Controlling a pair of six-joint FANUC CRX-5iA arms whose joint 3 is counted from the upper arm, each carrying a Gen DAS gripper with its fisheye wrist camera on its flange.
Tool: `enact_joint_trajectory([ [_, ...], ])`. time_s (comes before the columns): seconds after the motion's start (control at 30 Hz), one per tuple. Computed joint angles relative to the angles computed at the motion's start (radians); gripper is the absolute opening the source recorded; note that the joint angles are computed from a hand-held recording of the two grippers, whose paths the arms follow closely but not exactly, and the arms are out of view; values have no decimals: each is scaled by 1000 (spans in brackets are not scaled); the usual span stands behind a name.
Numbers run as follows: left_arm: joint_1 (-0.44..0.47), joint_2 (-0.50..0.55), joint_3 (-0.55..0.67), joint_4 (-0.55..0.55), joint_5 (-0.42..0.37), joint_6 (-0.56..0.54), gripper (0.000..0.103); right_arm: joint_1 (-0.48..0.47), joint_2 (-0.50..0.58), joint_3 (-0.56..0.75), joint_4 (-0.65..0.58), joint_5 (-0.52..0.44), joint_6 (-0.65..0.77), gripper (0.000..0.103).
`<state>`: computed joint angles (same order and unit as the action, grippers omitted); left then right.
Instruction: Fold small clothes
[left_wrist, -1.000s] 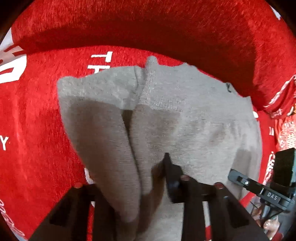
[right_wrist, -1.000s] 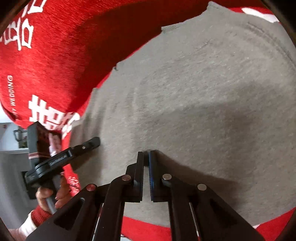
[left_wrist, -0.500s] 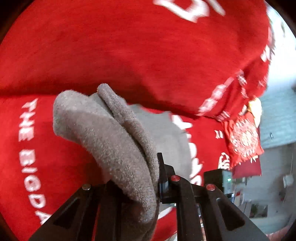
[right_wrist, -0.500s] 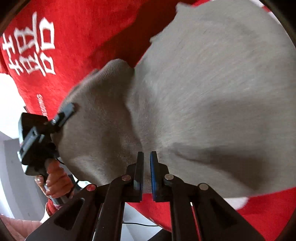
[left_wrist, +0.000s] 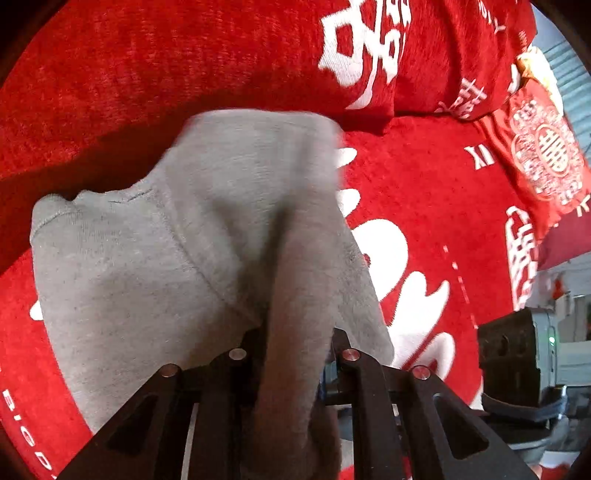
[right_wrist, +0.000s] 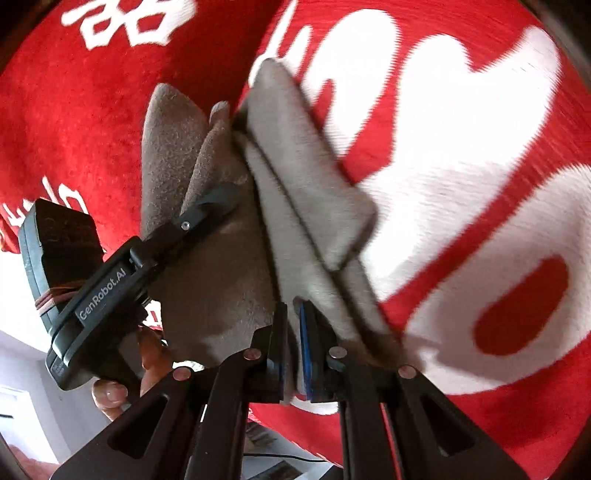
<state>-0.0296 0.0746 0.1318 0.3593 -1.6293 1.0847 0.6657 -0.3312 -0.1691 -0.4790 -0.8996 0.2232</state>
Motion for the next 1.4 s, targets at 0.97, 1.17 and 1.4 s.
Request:
enact_joint_trajectory([
  [0.97,324,-145,-25,-185,-4,42,87,-177,176,212,-126,-178,279,16],
  [1.17,318,-183,-78,-185,35,7,87,-101,198,267,67,-309,276,16],
  [1.4,347,-202,-119,-181,34,-3,87,-38,214,290,200,-424,233,20],
])
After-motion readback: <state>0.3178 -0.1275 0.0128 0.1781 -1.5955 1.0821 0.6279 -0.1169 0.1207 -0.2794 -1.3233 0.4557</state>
